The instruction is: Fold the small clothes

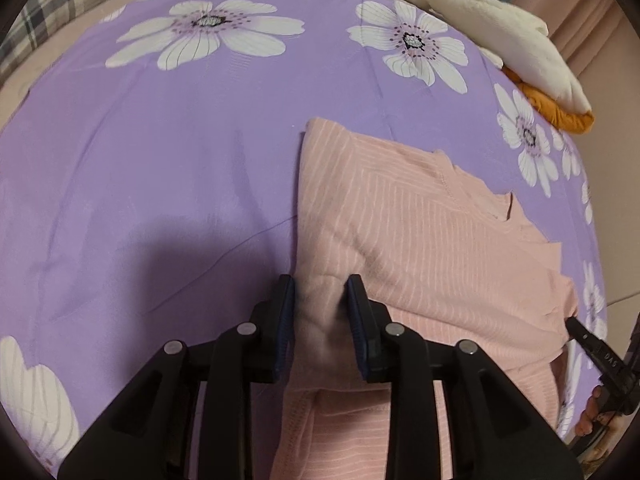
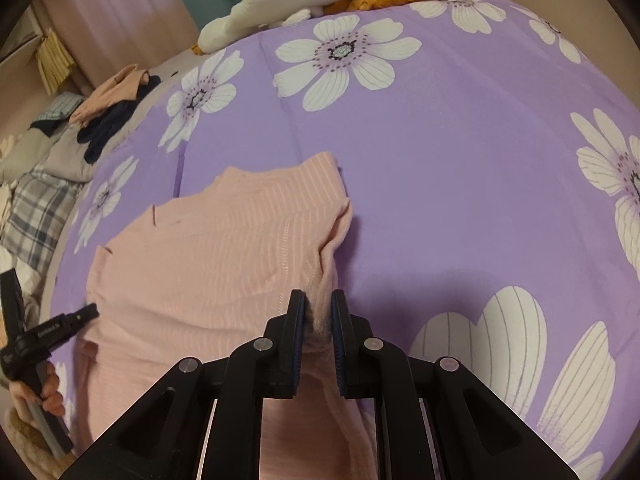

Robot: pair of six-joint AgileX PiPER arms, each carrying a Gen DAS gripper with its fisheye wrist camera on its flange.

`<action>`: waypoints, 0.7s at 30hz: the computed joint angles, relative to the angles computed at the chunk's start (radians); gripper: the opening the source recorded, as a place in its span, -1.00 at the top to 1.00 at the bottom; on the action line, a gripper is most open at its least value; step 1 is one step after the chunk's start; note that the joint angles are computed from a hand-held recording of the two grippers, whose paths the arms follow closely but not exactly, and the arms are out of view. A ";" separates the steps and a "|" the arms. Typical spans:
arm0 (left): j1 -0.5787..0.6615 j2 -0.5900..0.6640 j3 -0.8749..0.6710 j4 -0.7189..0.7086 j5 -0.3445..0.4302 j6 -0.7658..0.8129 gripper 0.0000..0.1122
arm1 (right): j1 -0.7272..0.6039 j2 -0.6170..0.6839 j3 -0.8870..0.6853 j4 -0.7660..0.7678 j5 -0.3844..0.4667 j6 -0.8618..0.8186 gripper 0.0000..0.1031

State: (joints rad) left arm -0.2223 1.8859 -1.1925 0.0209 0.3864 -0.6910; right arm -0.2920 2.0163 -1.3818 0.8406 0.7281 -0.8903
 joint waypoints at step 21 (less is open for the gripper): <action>0.005 -0.203 0.228 -0.496 -0.105 0.439 0.50 | 0.020 0.052 -0.098 0.131 -0.023 -0.118 0.88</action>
